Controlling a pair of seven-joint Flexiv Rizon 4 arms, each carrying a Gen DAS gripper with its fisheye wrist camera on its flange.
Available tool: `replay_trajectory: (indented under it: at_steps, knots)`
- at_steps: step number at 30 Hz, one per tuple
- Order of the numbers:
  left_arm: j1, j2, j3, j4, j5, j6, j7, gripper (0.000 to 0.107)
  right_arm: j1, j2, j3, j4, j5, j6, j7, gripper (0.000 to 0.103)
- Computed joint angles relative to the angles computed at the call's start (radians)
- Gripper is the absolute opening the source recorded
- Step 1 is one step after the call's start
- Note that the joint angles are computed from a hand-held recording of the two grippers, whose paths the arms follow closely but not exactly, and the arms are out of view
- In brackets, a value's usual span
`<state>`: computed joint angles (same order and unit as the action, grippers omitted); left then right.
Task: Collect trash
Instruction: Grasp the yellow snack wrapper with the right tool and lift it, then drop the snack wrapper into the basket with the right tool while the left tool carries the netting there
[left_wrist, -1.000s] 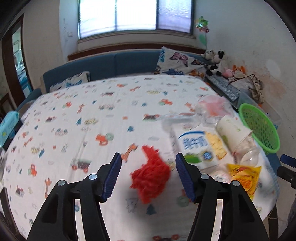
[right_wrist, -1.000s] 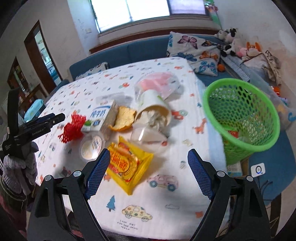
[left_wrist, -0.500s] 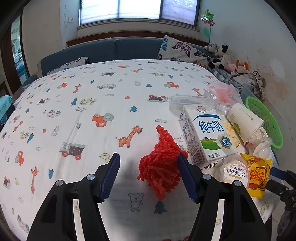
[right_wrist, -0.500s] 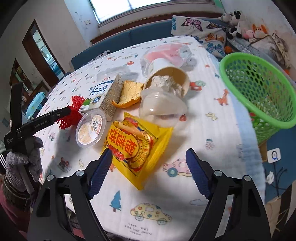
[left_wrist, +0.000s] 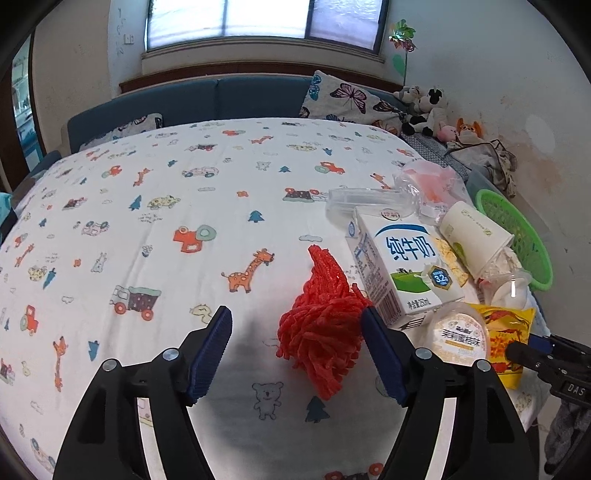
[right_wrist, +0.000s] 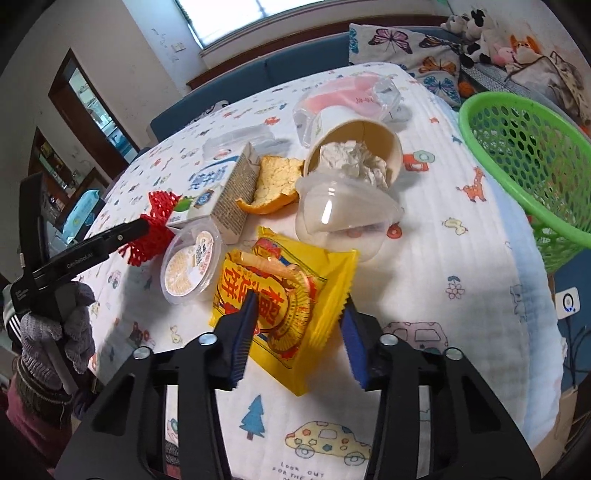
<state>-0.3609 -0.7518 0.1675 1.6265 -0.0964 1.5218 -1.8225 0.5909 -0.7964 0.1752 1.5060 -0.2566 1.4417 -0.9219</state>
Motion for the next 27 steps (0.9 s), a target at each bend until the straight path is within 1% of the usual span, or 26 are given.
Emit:
replay_trajectory:
  at_steps: [2,3,6,8,10,11,13,14,15,19,21,25,27]
  knots:
    - [0.041,0.005,-0.057,0.015,-0.001,0.026,0.031,0.071,0.003,0.008,-0.005,0.009,-0.003,0.015,-0.004,0.034]
    - [0.052,0.006,-0.076,0.017,-0.002,0.035,0.048,0.072,0.010,0.015,-0.015,0.018,-0.008,0.026,-0.004,0.030]
    - [0.038,-0.004,-0.066,0.003,-0.008,0.025,0.069,0.072,0.023,0.027,-0.034,0.032,-0.023,0.038,-0.005,0.024]
    - [0.043,-0.010,-0.074,-0.003,-0.013,0.019,0.085,0.070,0.030,0.035,-0.044,0.042,-0.031,0.044,-0.005,0.023]
    - [0.045,-0.015,-0.078,-0.009,-0.017,0.011,0.097,0.060,0.028,0.039,-0.040,0.046,-0.036,0.046,-0.008,0.022]
    - [0.058,-0.015,-0.094,-0.005,-0.021,0.012,0.107,0.057,0.033,0.042,-0.049,0.051,-0.037,0.051,-0.003,0.022]
    - [0.064,-0.018,-0.099,-0.004,-0.031,0.011,0.111,0.047,0.046,0.049,-0.069,0.061,-0.046,0.061,0.006,0.021]
    - [0.076,-0.017,-0.113,0.003,-0.036,0.020,0.116,0.045,0.052,0.052,-0.076,0.065,-0.049,0.065,0.011,0.021]
    - [0.084,-0.014,-0.124,0.010,-0.039,0.032,0.122,0.039,0.057,0.057,-0.084,0.071,-0.052,0.074,0.016,0.020]
    - [0.067,-0.008,-0.104,0.021,-0.051,0.048,0.124,0.030,0.057,0.073,-0.089,0.082,-0.063,0.090,0.020,0.019]
    - [0.058,-0.002,-0.094,0.029,-0.055,0.061,0.119,0.027,0.068,0.088,-0.106,0.096,-0.069,0.104,0.027,0.019]
    - [0.029,0.018,-0.057,0.050,-0.059,0.087,0.108,0.026,0.054,0.104,-0.097,0.103,-0.073,0.113,0.024,0.018]
    - [0.029,0.034,-0.059,0.066,-0.059,0.106,0.110,0.026,0.056,0.114,-0.105,0.110,-0.076,0.121,0.025,0.018]
